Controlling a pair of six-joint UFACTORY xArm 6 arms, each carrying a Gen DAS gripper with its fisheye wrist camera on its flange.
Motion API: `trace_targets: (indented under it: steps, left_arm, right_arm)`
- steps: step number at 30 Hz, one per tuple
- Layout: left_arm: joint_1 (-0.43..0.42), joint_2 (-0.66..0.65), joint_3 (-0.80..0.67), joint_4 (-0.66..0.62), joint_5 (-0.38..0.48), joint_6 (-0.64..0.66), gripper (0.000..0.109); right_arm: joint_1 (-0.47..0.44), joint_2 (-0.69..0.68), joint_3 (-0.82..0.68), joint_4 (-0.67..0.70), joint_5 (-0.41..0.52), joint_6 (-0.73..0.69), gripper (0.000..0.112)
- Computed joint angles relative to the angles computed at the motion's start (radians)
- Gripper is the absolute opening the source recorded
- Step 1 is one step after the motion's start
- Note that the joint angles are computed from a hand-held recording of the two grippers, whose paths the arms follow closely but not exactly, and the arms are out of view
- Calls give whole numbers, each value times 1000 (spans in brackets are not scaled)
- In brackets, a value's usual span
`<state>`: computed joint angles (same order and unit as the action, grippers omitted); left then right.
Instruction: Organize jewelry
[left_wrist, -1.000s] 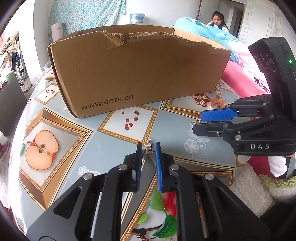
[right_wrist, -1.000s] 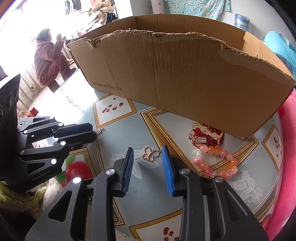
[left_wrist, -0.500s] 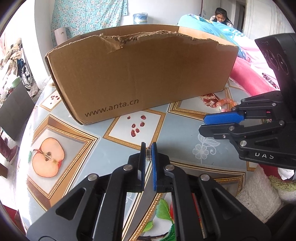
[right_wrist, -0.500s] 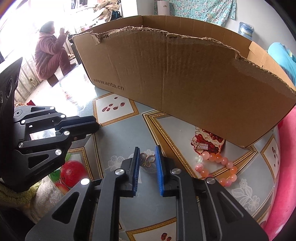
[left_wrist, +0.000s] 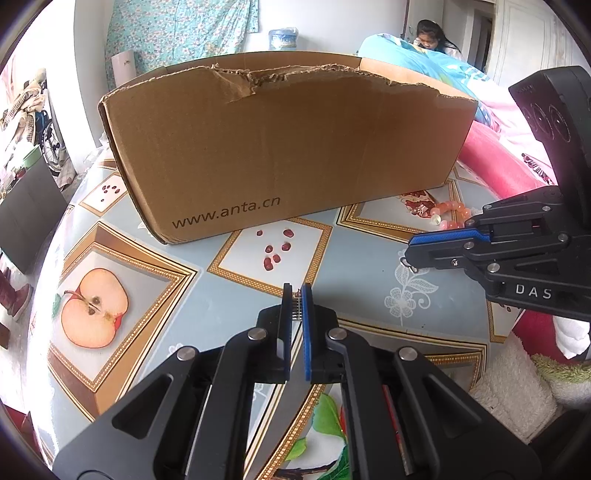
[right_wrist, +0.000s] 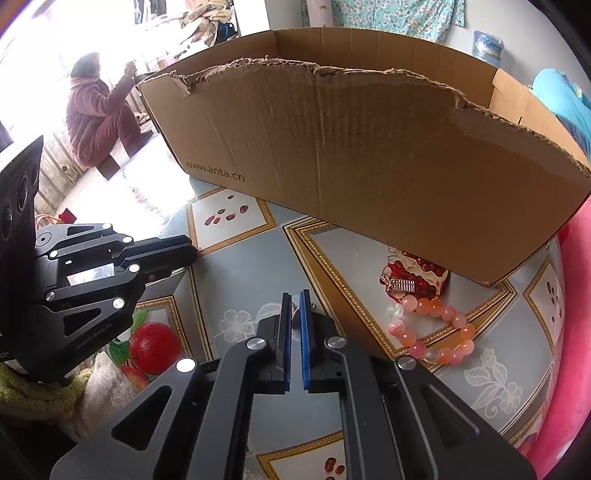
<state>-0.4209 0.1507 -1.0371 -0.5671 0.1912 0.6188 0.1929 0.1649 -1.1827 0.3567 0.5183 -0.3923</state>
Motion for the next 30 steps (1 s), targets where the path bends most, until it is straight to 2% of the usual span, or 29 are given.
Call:
trace_targets:
  steps: [1, 3, 6, 10, 12, 15, 18, 27, 28, 29, 30]
  left_arm:
    - [0, 0, 0, -1, 0, 0, 4]
    - [0, 1, -1, -1, 1, 2, 4]
    - [1, 1, -3, -9, 4, 13, 4]
    - [1, 0, -2, -21, 4, 24, 4]
    - [2, -1, -1, -21, 5, 22, 4]
    - [0, -2, 0, -19, 4, 18, 4]
    - [0, -2, 0, -19, 5, 16, 4]
    - [2, -1, -6, -52, 15, 35, 4]
    - [3, -2, -5, -54, 15, 38, 4]
    - [3, -2, -5, -54, 15, 38, 4]
    - [3, -2, -6, -57, 16, 41, 4]
  right_arm:
    - [0, 2, -6, -15, 10, -1, 13]
    - [2, 2, -17, -37, 26, -19, 29]
    - [7, 23, -63, -85, 83, -58, 32]
    - [-3, 74, -159, -68, 205, -152, 32]
    - [-6, 101, -211, -84, 258, -172, 29]
    - [-12, 143, -288, -77, 339, -191, 17]
    - [-15, 180, -358, -84, 408, -199, 17]
    - [-18, 226, -433, -82, 455, -180, 17]
    - [-21, 230, -434, -77, 453, -182, 12]
    - [-23, 232, -435, -78, 460, -177, 1]
    - [-27, 229, -429, -76, 454, -178, 1]
